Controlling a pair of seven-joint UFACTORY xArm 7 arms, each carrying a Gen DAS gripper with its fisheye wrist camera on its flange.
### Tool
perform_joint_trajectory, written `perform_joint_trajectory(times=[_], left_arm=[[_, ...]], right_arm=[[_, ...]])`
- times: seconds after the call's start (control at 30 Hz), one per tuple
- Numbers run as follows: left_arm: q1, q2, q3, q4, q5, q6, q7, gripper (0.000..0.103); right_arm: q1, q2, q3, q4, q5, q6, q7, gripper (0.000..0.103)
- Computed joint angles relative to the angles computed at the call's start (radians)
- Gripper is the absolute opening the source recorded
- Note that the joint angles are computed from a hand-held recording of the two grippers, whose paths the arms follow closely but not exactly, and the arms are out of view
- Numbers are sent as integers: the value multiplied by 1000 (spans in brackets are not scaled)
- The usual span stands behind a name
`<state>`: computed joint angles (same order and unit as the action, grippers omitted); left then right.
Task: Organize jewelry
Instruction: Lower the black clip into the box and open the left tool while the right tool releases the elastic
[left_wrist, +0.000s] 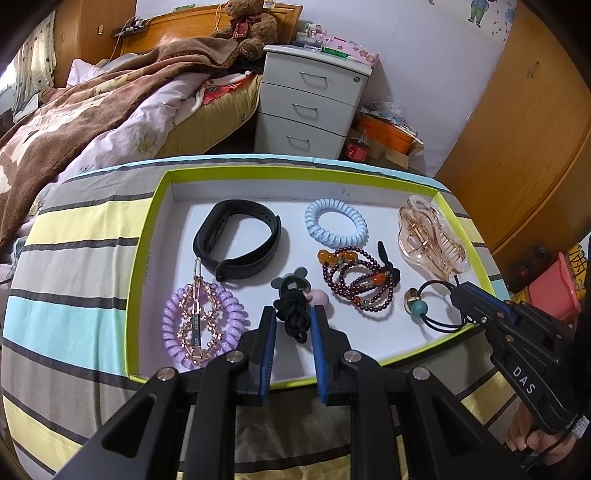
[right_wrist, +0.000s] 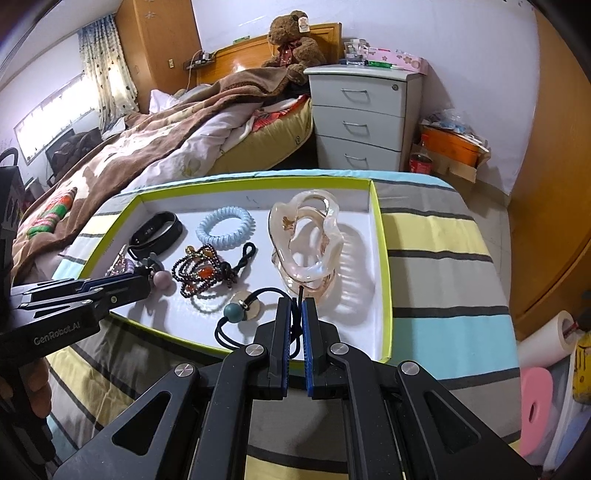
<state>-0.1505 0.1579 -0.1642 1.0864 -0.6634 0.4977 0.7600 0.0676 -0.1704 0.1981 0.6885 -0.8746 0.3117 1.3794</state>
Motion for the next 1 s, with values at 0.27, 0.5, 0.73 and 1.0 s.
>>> perform_joint_trajectory(times=[0.27, 0.5, 0.73, 1.0], left_arm=[[0, -5, -3, -8, -18, -5, 20, 33], [-3, -11, -1, -13, -21, -9, 20, 40], [-8, -26, 5, -26, -18, -12, 16, 47], [-13, -56, 12, -53, -32, -17, 27, 51]], right_arm=[[3, 4, -1, 7, 2, 13, 6, 6], [5, 4, -3, 8, -2, 17, 15, 12], [4, -4, 0, 1, -12, 15, 35, 18], [-4, -24, 11, -11, -23, 20, 61, 37]])
